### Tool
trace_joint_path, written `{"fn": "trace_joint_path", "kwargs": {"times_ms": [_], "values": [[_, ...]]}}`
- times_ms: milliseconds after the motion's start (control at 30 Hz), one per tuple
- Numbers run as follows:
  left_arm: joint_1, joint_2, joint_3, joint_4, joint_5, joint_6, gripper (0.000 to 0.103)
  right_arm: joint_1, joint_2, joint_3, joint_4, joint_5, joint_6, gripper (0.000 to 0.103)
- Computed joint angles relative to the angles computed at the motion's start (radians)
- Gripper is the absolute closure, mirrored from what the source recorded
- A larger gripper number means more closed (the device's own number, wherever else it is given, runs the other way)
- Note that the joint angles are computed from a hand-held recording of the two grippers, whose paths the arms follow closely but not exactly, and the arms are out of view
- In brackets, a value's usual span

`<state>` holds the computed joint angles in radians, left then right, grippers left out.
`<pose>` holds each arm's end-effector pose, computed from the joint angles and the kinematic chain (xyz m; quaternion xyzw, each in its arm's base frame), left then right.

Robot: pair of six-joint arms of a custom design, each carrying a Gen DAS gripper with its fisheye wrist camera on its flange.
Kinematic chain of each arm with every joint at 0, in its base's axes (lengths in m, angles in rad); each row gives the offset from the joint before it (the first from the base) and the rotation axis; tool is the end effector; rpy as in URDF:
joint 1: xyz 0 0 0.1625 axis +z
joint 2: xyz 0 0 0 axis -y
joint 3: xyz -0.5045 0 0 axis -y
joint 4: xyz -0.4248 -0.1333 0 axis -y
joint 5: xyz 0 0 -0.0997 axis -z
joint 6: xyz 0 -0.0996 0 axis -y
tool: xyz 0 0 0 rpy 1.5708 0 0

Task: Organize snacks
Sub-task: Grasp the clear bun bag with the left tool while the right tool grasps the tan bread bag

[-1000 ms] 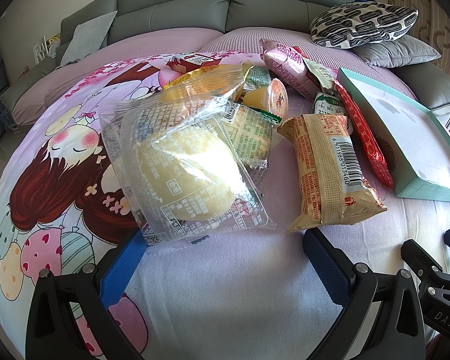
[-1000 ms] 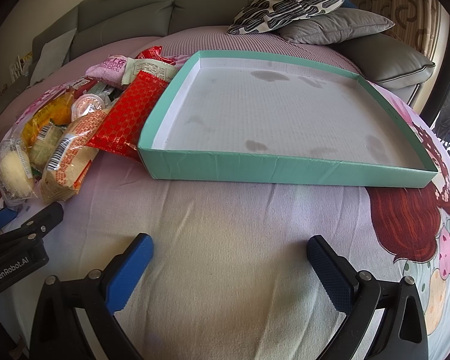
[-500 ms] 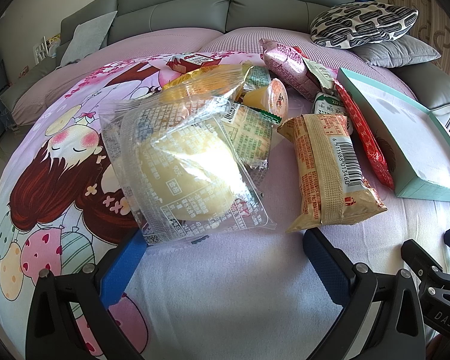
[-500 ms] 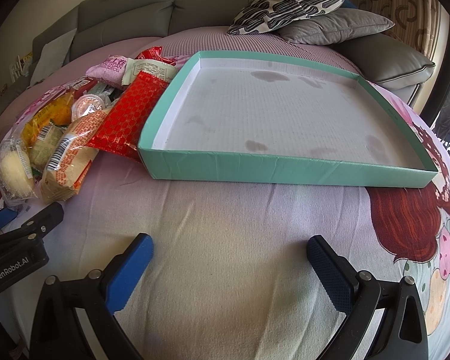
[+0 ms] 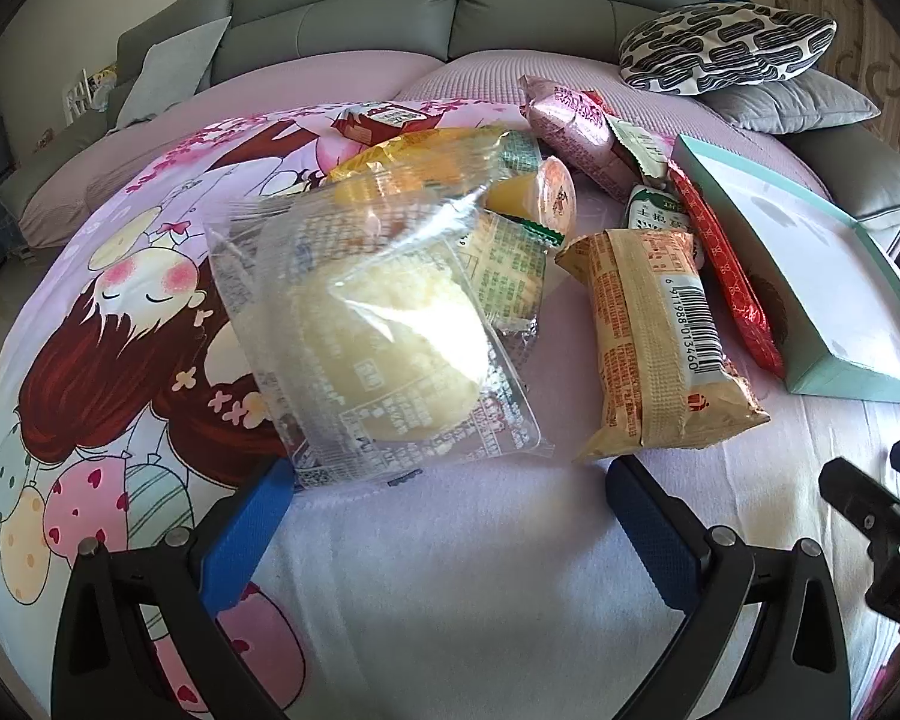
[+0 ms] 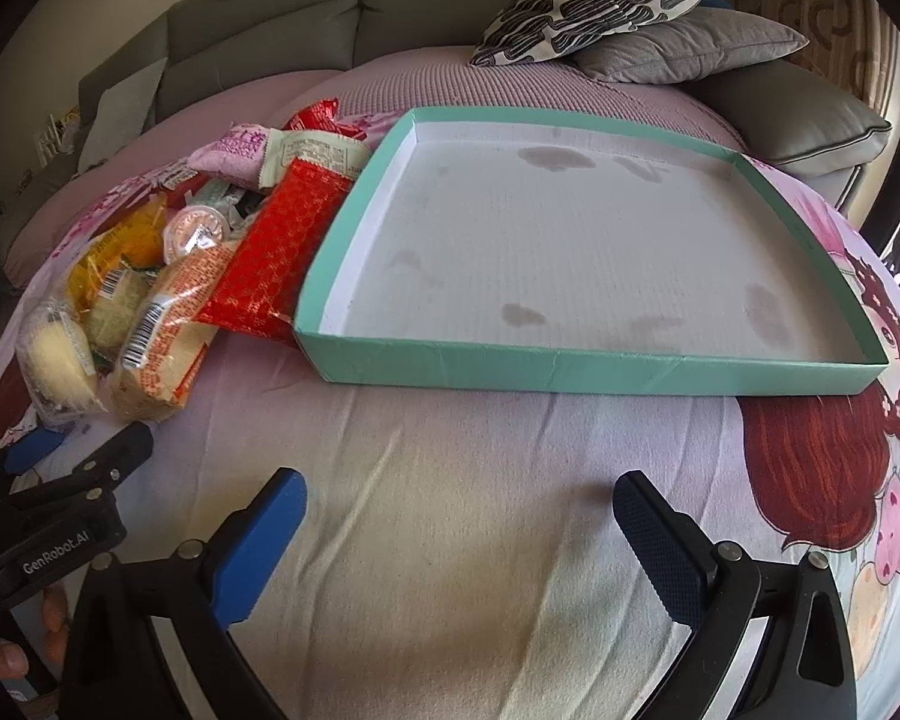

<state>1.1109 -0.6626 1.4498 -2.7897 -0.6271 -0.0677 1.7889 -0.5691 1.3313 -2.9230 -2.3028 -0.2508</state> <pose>-0.1690 -0.8231 0.1606 0.0740 0.8724 -0.2999 0.3789 0.2504 -0.8216 0.1349 0.1063 -0.8932 0.2659 0.3468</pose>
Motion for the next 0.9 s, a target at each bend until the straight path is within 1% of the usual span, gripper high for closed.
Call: {"fn": "trace_joint_path", "kwargs": {"times_ms": [33,100,200,267,333,400,467,533,567,633,733,800,900], "values": [[-0.004,-0.007,0.006,0.006,0.005,-0.011,0.0,0.003,0.002,0.0,-0.035,0.001,-0.015,0.0],[-0.015,-0.019,0.028,-0.033,0.015,0.003,0.0,0.01,0.005,-0.001,-0.105,0.009,-0.048,0.0],[-0.036,-0.043,0.059,-0.089,0.03,0.041,0.0,0.018,0.012,-0.015,-0.163,0.02,-0.07,0.0],[-0.047,-0.061,0.062,-0.062,0.06,0.017,0.0,0.023,0.018,-0.027,-0.199,0.036,-0.089,0.0],[-0.054,-0.071,0.06,-0.071,0.093,-0.004,0.0,0.031,0.023,-0.03,-0.247,0.063,-0.108,0.0],[-0.058,-0.077,0.048,-0.07,0.121,-0.03,0.0,0.036,0.027,-0.037,-0.271,0.099,-0.114,0.0],[-0.06,-0.074,0.031,-0.093,0.134,-0.034,0.0,0.039,0.031,-0.05,-0.256,0.155,-0.106,0.0],[-0.055,-0.071,0.001,-0.029,0.151,-0.096,0.0,0.042,0.035,-0.061,-0.209,0.193,-0.084,0.0],[-0.051,-0.072,-0.013,0.014,0.149,-0.133,0.0,0.043,0.041,-0.072,-0.185,0.209,-0.081,0.0],[-0.044,-0.076,-0.032,0.073,0.132,-0.185,0.0,0.05,0.055,-0.088,-0.152,0.214,-0.096,0.0],[-0.037,-0.074,-0.054,0.108,0.119,-0.218,0.0,0.057,0.072,-0.103,-0.123,0.203,-0.126,0.005],[-0.031,-0.072,-0.068,0.133,0.098,-0.241,0.0,0.057,0.08,-0.114,-0.095,0.205,-0.125,0.011],[-0.02,-0.067,-0.09,0.182,0.052,-0.283,0.0,0.055,0.089,-0.131,-0.039,0.22,-0.107,0.018]]}}
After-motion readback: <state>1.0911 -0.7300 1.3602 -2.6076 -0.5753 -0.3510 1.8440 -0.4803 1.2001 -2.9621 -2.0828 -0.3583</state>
